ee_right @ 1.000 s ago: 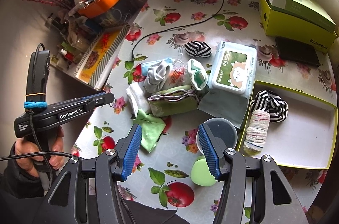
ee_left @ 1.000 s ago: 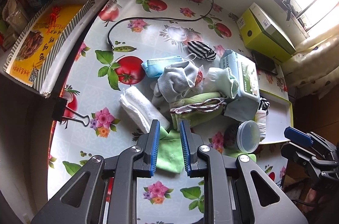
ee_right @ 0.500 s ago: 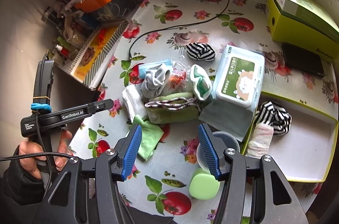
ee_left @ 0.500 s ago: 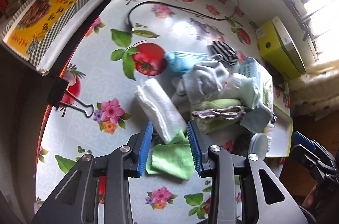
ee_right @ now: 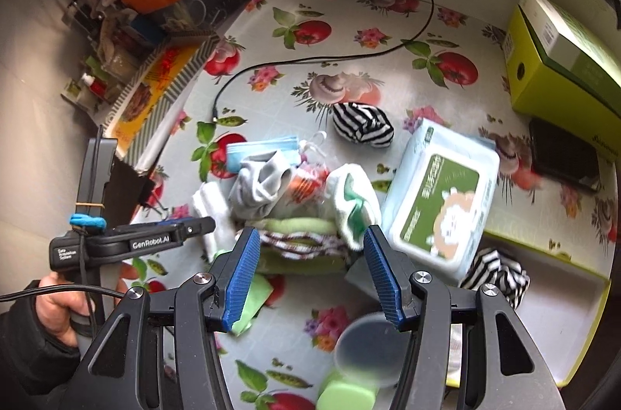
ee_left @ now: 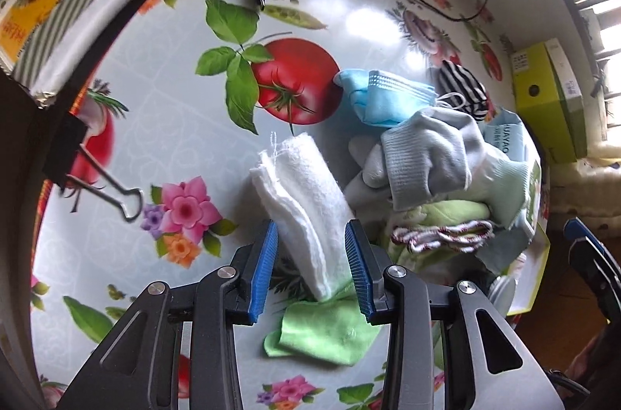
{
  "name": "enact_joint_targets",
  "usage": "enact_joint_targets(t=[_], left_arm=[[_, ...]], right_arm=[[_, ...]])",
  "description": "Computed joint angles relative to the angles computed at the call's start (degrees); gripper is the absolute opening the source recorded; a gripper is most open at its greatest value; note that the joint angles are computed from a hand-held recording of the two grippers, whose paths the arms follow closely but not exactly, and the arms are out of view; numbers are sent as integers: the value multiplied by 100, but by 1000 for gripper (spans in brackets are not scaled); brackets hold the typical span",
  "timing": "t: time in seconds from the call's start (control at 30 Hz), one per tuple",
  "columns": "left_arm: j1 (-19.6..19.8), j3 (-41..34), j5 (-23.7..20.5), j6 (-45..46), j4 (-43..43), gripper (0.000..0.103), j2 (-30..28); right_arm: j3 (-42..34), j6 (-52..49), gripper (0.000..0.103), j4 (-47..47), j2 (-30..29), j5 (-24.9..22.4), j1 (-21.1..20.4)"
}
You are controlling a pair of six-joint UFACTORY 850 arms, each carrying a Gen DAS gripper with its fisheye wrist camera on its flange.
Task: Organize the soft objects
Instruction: 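Grasp the white towel with the left gripper while the right grasps a white sock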
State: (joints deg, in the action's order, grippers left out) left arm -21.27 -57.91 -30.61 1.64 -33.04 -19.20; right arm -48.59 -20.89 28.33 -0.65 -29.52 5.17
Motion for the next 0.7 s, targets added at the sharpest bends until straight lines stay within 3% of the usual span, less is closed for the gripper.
enact_joint_targets(t=[0.37,0.43,0.5,0.6,0.7], left_arm=[[-69,-188,-18,-319,171,38,-275],[-98,-206,10,-346,229,38,-297],[-126,-238,43,-353,303,38,-327],[-188,-328,137,-357,354,36,-419],[-212,-311,220,-311,414,23,-381]], right_arm=[[-524,299,55,-841,-939,74,66],[-563,300,45,-925,-1038,73,88],[-567,347,24,-1051,-1084,89,124],[-525,248,18,-988,-1049,167,116],[-486,199,16,-893,-975,236,87]])
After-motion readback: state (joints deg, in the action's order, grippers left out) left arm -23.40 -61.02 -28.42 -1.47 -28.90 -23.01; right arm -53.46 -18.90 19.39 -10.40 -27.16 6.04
